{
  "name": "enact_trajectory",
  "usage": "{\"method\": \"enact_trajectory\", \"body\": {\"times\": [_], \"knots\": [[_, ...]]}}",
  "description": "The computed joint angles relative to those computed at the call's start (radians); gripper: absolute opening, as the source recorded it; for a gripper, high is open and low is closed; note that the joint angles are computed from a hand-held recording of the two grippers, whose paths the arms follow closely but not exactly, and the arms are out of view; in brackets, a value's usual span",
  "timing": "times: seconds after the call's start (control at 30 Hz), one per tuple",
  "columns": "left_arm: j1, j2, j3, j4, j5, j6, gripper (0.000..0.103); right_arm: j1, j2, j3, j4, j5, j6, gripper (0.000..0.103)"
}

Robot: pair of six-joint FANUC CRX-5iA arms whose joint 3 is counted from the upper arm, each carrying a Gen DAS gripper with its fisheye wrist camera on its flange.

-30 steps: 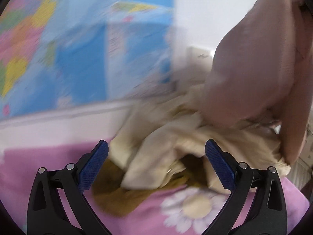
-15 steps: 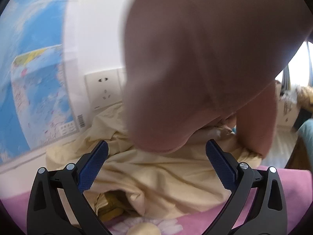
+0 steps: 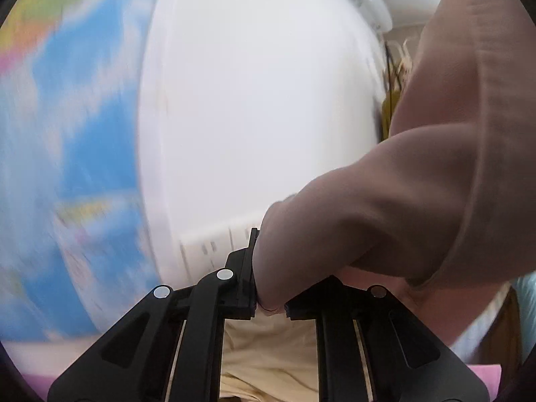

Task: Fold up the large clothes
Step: 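Lift the pink jacket off the pile with both grippers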

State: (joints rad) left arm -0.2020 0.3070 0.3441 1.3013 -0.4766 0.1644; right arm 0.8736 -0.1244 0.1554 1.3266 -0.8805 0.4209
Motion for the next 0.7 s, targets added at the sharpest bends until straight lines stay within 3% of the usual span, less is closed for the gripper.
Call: {"method": "enact_trajectory", "body": {"times": [0.27, 0.4, 0.5, 0.7], "knots": [[0.011, -0.306, -0.251, 0.278, 0.052, -0.232, 0.012, 0.217, -0.053, 0.050, 0.120, -0.049, 0.064, 0.007], [0.076, -0.467, -0.362, 0.277, 0.066, -0.216, 0.012, 0.327, -0.092, 0.042, 0.087, -0.017, 0.081, 0.007], [0.185, -0.606, -0.458, 0.261, 0.034, -0.175, 0.012, 0.409, -0.116, 0.024, 0.035, 0.013, 0.114, 0.008], [0.511, -0.793, -0.552, 0.103, -0.136, 0.005, 0.013, 0.487, -0.138, -0.024, -0.126, 0.122, 0.165, 0.008]]}}
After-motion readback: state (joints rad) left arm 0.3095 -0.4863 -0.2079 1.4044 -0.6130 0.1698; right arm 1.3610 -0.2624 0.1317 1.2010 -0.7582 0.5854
